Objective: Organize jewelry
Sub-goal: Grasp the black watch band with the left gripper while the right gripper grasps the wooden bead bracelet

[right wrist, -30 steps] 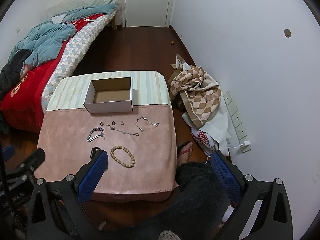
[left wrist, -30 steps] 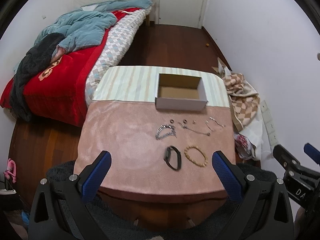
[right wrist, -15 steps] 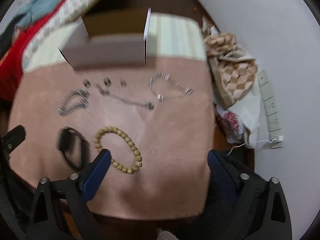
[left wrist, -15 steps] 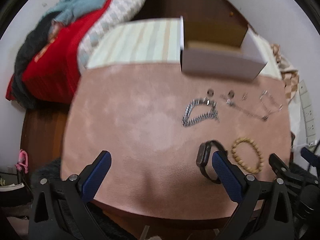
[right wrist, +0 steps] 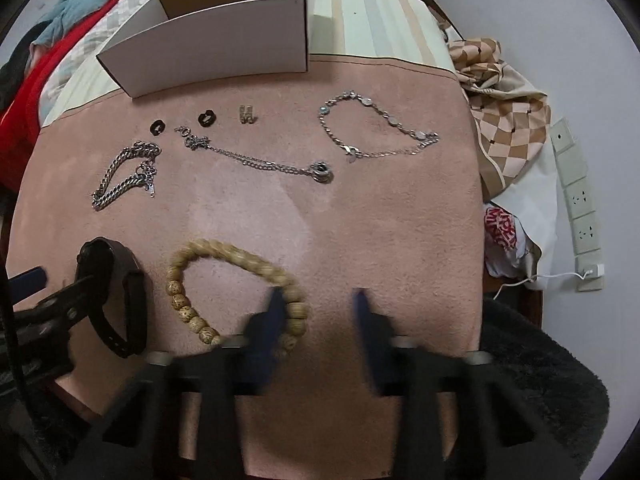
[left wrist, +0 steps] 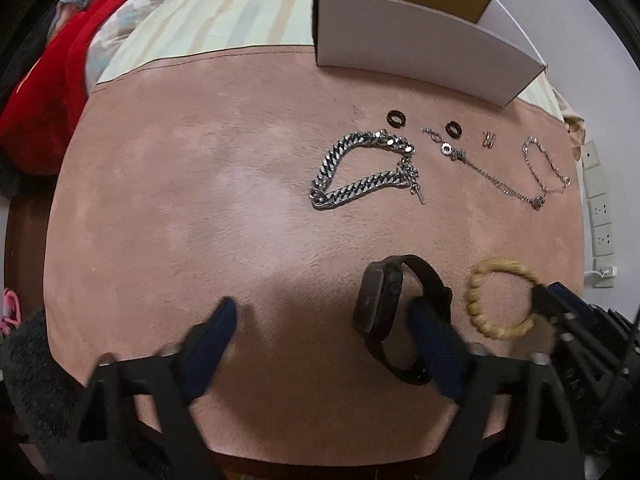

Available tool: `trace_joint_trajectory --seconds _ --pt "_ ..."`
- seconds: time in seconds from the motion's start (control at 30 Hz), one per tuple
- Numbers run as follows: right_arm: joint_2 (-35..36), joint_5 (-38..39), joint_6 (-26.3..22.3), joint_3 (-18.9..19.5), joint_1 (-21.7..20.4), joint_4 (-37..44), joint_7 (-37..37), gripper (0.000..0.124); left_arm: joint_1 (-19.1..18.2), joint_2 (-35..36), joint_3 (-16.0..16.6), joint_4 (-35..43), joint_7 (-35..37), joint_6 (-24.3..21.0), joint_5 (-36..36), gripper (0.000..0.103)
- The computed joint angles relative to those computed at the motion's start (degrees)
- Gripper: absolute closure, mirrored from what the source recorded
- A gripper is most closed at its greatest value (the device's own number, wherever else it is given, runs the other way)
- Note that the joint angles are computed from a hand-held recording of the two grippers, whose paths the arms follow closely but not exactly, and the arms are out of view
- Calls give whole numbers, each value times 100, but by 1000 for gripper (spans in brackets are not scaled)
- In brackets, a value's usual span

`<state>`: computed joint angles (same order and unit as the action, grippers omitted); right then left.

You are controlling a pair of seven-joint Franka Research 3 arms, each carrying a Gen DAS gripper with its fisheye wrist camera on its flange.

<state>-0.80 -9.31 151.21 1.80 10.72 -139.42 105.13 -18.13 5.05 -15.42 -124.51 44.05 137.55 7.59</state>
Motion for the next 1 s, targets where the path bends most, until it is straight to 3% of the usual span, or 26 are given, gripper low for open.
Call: trace_joint_trajectory --seconds 0.07,0.3,0.57,0.8,1.0 --pt "-9 91 14 -16 -13 -9 -82 113 -10 102 -8 83 59 2 15 54" --pt "16 -206 228 -14 -29 -54 77 112 -146 288 5 241 -239 171 715 84" --pt "11 -651 444 -8 -16 -124 463 112 -178 388 9 389 -251 158 895 92" --pt "-38 -898 540 17 -28 -201 725 114 -200 261 -10 221 -314 268 917 92" --pt "-45 -362 637 -17 -51 -224 440 115 -144 59 -1 -62 -258 553 855 93"
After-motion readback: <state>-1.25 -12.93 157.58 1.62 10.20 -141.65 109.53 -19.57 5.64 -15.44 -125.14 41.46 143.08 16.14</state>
